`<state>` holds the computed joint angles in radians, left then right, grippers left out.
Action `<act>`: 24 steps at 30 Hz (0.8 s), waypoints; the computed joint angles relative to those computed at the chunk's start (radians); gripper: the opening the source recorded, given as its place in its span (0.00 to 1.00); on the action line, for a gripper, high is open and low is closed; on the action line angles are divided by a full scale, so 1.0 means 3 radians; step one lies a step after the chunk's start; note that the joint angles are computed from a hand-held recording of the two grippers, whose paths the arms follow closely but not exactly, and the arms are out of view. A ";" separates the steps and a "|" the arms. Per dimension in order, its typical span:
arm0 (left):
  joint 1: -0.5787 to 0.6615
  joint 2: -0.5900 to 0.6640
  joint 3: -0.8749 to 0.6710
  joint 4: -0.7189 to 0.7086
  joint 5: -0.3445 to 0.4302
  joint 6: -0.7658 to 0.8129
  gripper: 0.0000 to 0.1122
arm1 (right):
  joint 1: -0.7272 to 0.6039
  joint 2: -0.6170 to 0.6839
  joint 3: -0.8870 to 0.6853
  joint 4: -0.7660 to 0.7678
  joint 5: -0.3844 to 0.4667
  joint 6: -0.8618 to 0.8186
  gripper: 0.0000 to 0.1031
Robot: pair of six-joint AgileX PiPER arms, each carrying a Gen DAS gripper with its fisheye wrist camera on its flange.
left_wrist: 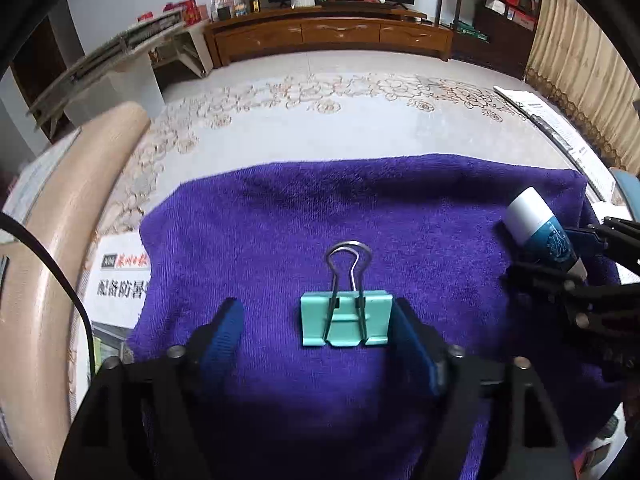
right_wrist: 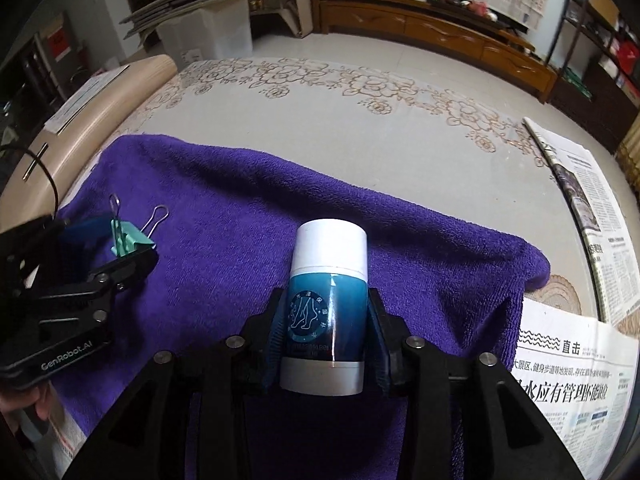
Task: Organize rigid objects
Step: 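Place the clip on the purple towel with the left tool while the right tool places the container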
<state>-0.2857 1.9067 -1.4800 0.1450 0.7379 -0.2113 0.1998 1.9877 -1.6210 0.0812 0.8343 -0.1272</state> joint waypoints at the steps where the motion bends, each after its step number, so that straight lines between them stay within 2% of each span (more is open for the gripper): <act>1: 0.0016 0.0007 -0.0016 -0.0044 0.0025 0.0034 0.72 | -0.0034 -0.0011 0.0012 0.0112 0.0011 -0.0112 0.57; 5: 0.0086 -0.0137 0.0088 -0.0261 0.0041 0.0168 0.72 | -0.0131 -0.0218 0.0235 0.0340 -0.0113 -0.0220 0.59; 7: 0.0109 -0.0368 0.0286 -0.0368 -0.0037 0.0222 0.78 | -0.0261 -0.0493 0.0472 0.0693 -0.0170 -0.0407 0.60; 9: 0.0107 -0.0660 0.0544 -0.0385 -0.0151 0.0186 0.92 | -0.0341 -0.0887 0.0805 0.0878 -0.0278 -0.0496 0.74; 10: 0.0103 -0.0832 0.0691 -0.0415 -0.0195 0.0179 0.92 | -0.0362 -0.1077 0.0953 0.0906 -0.0305 -0.0506 0.91; 11: 0.0096 -0.0968 0.0798 -0.0445 -0.0197 0.0176 0.92 | -0.0394 -0.1294 0.1133 0.0964 -0.0317 -0.0550 1.00; 17: -0.0133 -0.1738 0.1539 -0.0462 -0.0122 0.0024 0.92 | -0.0602 -0.2281 0.1972 0.0948 -0.0090 -0.0411 1.00; 19: -0.0307 -0.1973 0.1834 -0.0346 -0.0092 -0.0226 0.92 | -0.0648 -0.2529 0.2222 0.0968 -0.0041 -0.0381 1.00; 22: -0.0427 -0.2140 0.2149 -0.0359 -0.0199 -0.0420 0.92 | -0.0901 -0.2895 0.2644 0.1142 -0.0028 -0.0561 1.00; 24: -0.0558 -0.2190 0.2307 -0.0233 -0.0221 -0.0673 0.92 | -0.1124 -0.3083 0.2921 0.1447 -0.0042 -0.0842 1.00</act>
